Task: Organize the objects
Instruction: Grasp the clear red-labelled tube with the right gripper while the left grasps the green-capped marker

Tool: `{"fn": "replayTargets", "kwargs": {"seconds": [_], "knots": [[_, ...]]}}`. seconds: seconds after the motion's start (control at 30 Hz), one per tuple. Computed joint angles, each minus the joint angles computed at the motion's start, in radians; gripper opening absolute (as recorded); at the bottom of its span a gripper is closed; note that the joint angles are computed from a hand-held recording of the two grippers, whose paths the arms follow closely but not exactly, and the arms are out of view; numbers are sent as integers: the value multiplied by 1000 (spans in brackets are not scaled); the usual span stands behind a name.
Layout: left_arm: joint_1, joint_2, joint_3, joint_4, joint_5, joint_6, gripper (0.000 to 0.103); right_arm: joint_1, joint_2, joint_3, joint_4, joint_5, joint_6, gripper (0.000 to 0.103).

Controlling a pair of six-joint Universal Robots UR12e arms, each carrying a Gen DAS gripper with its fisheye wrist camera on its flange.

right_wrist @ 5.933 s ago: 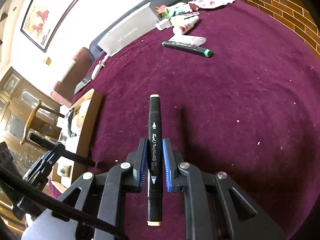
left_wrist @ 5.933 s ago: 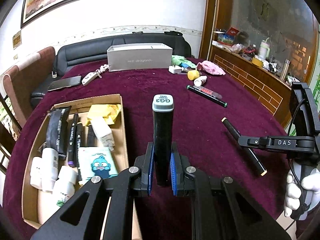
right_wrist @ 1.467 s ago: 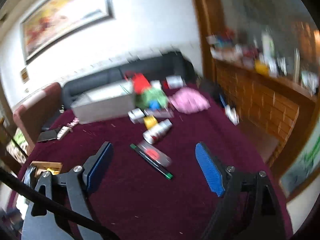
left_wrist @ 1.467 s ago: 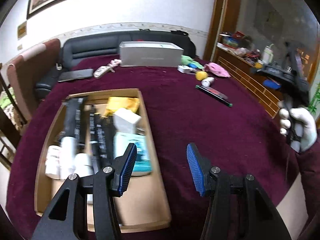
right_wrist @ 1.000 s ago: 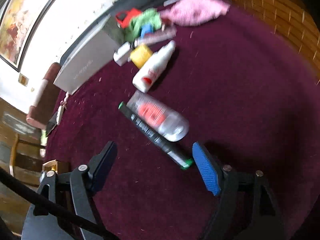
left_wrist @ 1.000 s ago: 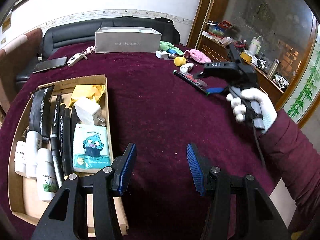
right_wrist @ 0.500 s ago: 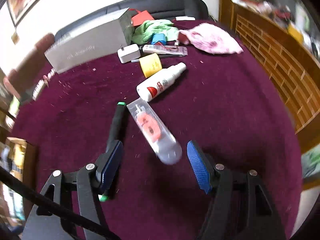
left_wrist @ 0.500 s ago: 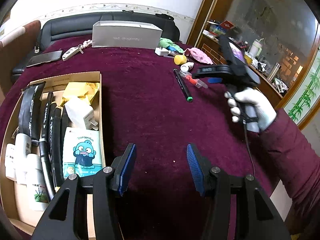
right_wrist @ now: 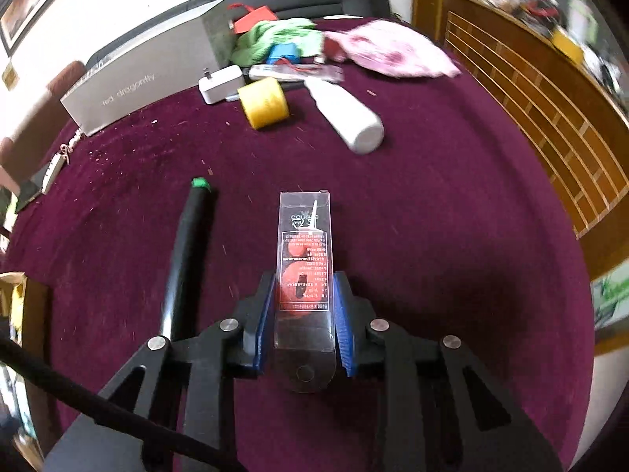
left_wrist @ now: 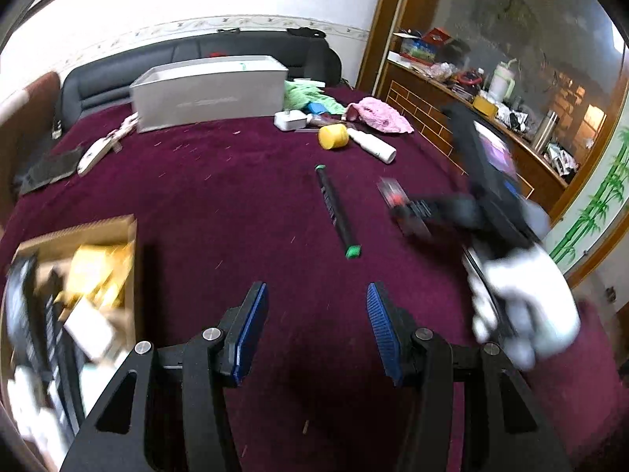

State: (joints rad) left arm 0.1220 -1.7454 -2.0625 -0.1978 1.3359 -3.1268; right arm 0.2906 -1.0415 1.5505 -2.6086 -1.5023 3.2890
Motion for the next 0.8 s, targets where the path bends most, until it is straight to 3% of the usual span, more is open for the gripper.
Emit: {"fn": "replayTargets", "kwargs": {"seconds": [0.1,0.27,0.43,0.63,0.7,0.8], "knots": [[-23,-66,69,-31,17,-41,46,-20,-32,68,-49,46,34,25],[-66,-164,172,-71,126,-58,46,-45,-33,124,-197,127,67,26],[-95,-231,238,-87,211,-49,46,-63,-27,134,-237,197,102,26],[-133,-293,293,-71,295,-7,46,-69,-26,140,-257,223,129,26],[-137,-299,288,-27,308,3,46,-68,-26,141,-259,221,130,26],[-132,-297,286,-29,290,0,46,-67,-26,141,-261,215,130,26]]}}
